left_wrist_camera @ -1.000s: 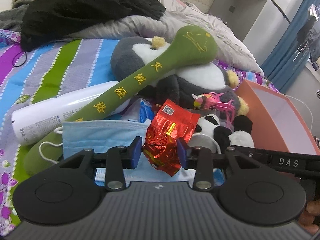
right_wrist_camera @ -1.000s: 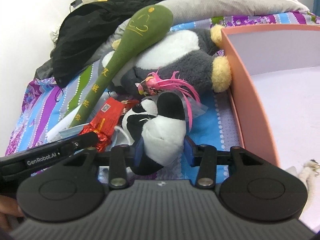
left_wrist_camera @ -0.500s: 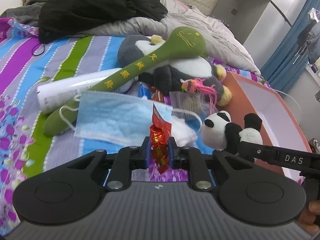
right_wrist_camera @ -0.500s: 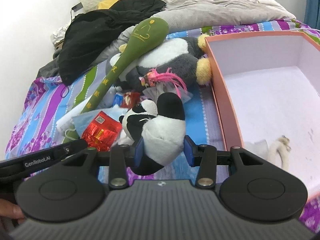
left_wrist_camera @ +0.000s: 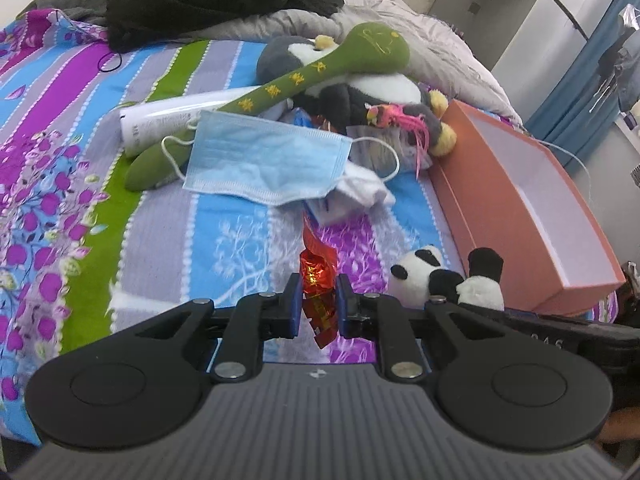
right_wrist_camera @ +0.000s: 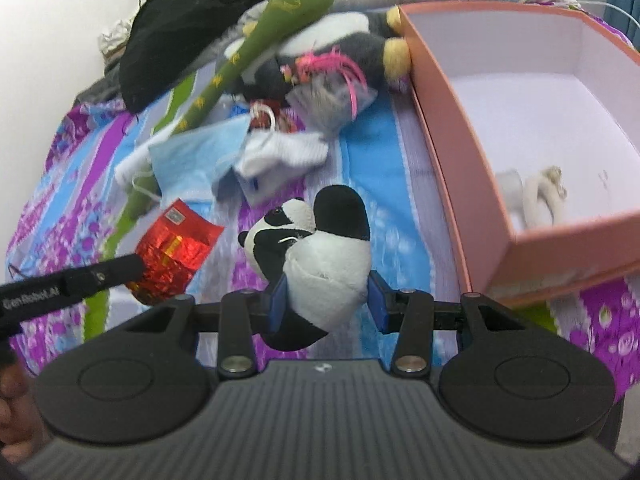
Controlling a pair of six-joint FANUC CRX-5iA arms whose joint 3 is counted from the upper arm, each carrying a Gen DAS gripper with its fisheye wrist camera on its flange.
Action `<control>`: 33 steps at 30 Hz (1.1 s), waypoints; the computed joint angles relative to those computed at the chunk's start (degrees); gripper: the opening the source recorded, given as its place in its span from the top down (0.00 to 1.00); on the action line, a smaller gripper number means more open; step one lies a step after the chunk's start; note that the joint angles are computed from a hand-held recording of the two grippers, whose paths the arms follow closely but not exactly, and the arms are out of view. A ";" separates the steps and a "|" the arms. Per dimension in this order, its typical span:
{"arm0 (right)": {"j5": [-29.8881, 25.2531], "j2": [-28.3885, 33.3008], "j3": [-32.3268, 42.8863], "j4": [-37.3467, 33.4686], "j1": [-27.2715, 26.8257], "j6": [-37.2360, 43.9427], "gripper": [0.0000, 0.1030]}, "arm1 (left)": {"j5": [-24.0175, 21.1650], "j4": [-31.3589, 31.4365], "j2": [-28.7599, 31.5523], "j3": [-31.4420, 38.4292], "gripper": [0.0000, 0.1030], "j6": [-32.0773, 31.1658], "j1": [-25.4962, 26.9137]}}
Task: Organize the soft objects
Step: 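Carry the red packet and panda plush over the box with both tools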
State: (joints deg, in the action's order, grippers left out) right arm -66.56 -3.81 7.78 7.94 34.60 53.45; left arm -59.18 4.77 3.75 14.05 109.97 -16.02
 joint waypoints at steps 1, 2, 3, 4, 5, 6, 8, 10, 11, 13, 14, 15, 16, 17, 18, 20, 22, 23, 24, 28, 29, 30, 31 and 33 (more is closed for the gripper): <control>-0.08 -0.45 -0.47 0.16 0.36 -0.36 0.56 | -0.07 -0.15 -0.42 -0.32 0.81 0.09 -0.08; -0.12 -1.02 -0.99 0.44 0.78 -0.67 0.56 | 0.02 -0.19 -0.94 -0.79 0.81 0.23 -0.12; -0.15 -1.54 -1.42 0.79 1.16 -0.97 0.56 | 0.09 -0.23 -1.36 -1.11 0.81 0.45 -0.16; -0.12 -2.06 -1.79 1.18 1.50 -1.30 0.56 | 0.18 -0.34 -1.79 -1.36 0.81 0.69 -0.22; 0.01 -2.59 -2.14 1.52 1.76 -1.61 0.56 | 0.19 -0.55 -2.03 -1.36 0.81 0.91 -0.36; 0.12 -3.11 -2.44 1.99 2.05 -2.05 0.56 | 0.17 -0.79 -2.28 -1.30 0.81 1.09 -0.51; 0.37 -3.93 -2.69 2.87 2.41 -2.65 0.56 | 0.25 -1.15 -2.69 -1.04 0.81 1.49 -0.90; 0.67 -4.67 -2.75 3.69 2.66 -3.04 0.56 | 0.45 -1.48 -2.93 -0.60 0.81 1.77 -1.38; 0.73 -4.91 -2.58 3.93 2.65 -3.16 0.56 | 0.36 -1.64 -2.83 -0.13 0.81 1.93 -1.63; 1.14 -5.35 -2.15 4.28 2.41 -3.25 0.56 | 0.37 -1.77 -2.57 0.98 0.81 2.00 -2.10; 1.35 -5.48 -1.96 4.45 2.25 -3.20 0.56 | 0.60 -1.71 -2.44 1.57 0.81 1.75 -2.30; 1.45 -5.48 -1.54 4.66 2.04 -3.07 0.56 | 0.71 -1.81 -2.17 2.30 0.81 1.62 -2.53; 1.59 -5.43 -1.09 4.81 1.80 -2.89 0.56 | 0.85 -2.00 -1.79 3.22 0.81 1.47 -2.80; 1.78 -5.38 -0.58 4.94 1.52 -2.60 0.56 | 1.03 -2.18 -1.40 4.19 0.81 1.22 -3.07; 1.98 -5.37 -0.21 5.10 1.33 -2.36 0.56 | 1.19 -2.37 -1.01 5.10 0.81 1.05 -3.32; 2.47 -5.16 0.89 5.27 0.74 -1.43 0.56 | 1.67 -2.85 -0.12 7.21 0.81 0.93 -3.98; 3.01 -5.13 1.67 5.65 0.23 -0.88 0.56 | 2.34 -2.86 0.96 9.34 0.81 0.55 -4.53; 3.30 -5.11 2.06 5.88 -0.07 -0.70 0.56 | 2.77 -2.80 1.43 10.25 0.81 0.29 -4.80; 3.70 -5.06 2.53 5.99 -0.43 -0.41 0.56 | 3.17 -2.80 2.16 11.57 0.81 0.06 -5.13; 4.80 -4.63 4.38 6.44 -1.75 0.79 0.56 | 3.37 -3.83 5.32 17.39 0.81 -0.53 -6.65; 5.14 -4.65 4.63 6.74 -2.04 0.95 0.56 | 3.59 -3.68 6.01 18.51 0.81 -0.83 -6.89; 5.58 -4.68 4.80 7.07 -2.39 1.05 0.56 | 3.79 -3.07 6.87 19.71 0.81 -1.48 -7.04; 5.90 -4.74 4.85 7.34 -2.75 1.10 0.56 | 3.85 -2.71 7.56 20.69 0.81 -1.97 -7.24; 6.45 -4.61 5.09 7.72 -3.64 1.12 0.56 | 3.88 -2.12 9.21 22.90 0.81 -2.86 -7.75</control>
